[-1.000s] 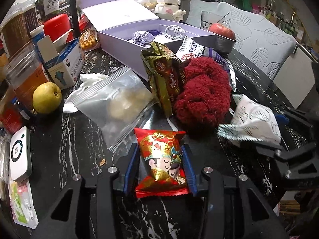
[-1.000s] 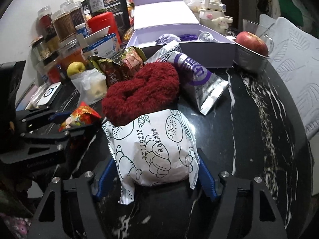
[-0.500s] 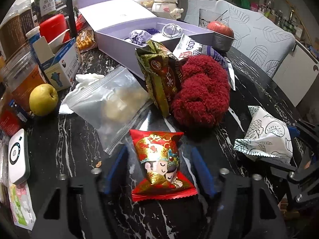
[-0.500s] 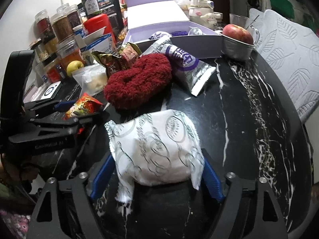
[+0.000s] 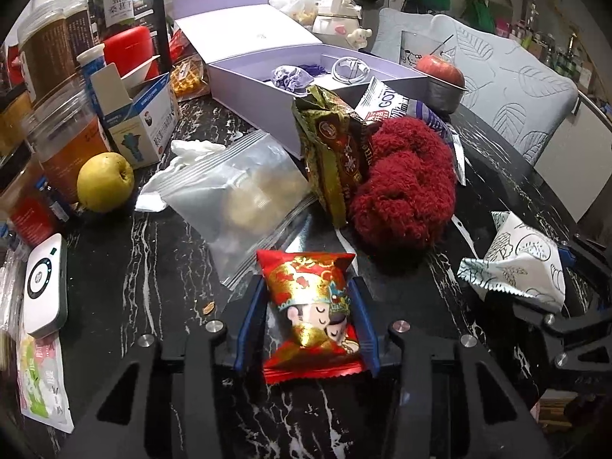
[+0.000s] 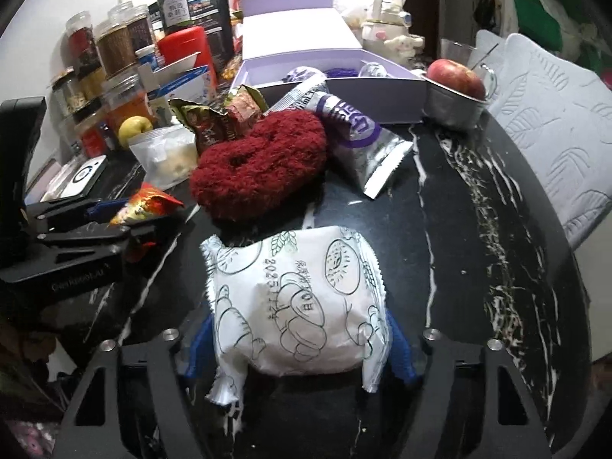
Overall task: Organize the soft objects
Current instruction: 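Lift the red snack packet and white bread bag off the table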
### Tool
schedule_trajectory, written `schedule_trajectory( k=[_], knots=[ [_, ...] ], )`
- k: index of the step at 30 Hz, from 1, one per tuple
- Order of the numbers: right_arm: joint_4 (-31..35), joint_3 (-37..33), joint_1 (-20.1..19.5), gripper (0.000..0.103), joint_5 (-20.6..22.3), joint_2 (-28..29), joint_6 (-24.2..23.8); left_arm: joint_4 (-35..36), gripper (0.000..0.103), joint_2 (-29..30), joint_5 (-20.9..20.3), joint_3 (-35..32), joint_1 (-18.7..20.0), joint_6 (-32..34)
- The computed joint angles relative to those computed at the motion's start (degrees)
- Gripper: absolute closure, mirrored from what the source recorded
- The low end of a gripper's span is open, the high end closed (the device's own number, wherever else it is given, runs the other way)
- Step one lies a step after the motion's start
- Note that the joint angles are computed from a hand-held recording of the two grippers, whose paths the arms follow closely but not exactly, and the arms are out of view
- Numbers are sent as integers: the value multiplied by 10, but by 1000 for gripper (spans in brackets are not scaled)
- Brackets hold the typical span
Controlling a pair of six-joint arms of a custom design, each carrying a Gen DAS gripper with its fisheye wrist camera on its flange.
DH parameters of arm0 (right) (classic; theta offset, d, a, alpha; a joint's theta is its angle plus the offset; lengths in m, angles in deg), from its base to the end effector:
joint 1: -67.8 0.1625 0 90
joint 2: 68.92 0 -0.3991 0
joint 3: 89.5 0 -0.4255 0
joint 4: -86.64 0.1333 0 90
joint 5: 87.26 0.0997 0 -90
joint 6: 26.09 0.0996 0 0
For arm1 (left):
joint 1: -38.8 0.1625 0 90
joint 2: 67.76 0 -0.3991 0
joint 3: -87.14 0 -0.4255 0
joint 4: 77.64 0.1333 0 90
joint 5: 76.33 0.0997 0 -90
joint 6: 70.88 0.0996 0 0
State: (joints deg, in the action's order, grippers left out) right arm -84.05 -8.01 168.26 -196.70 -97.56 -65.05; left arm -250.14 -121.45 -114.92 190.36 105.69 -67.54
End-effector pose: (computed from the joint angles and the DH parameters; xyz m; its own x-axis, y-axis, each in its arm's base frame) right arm 0.2327 -0.7088 -0.0218 -0.6421 -0.5610 0.5225 -0.7257 0.6646 -0.1781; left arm -0.0530 -0.6623 0.1625 -0.7202 -0.1012 -0.6863 0.3719 0.7789 -0.5051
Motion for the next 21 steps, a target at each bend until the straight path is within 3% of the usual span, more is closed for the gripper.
schedule_trajectory(
  k=[7,21],
  knots=[
    [-5,19,-5,37,19,-15,31,0,68,-11,-20,12,-1,5],
    [-55,95,-8,39,41,-59,46,-29,69,-41,-47,59,-29,17]
  ],
)
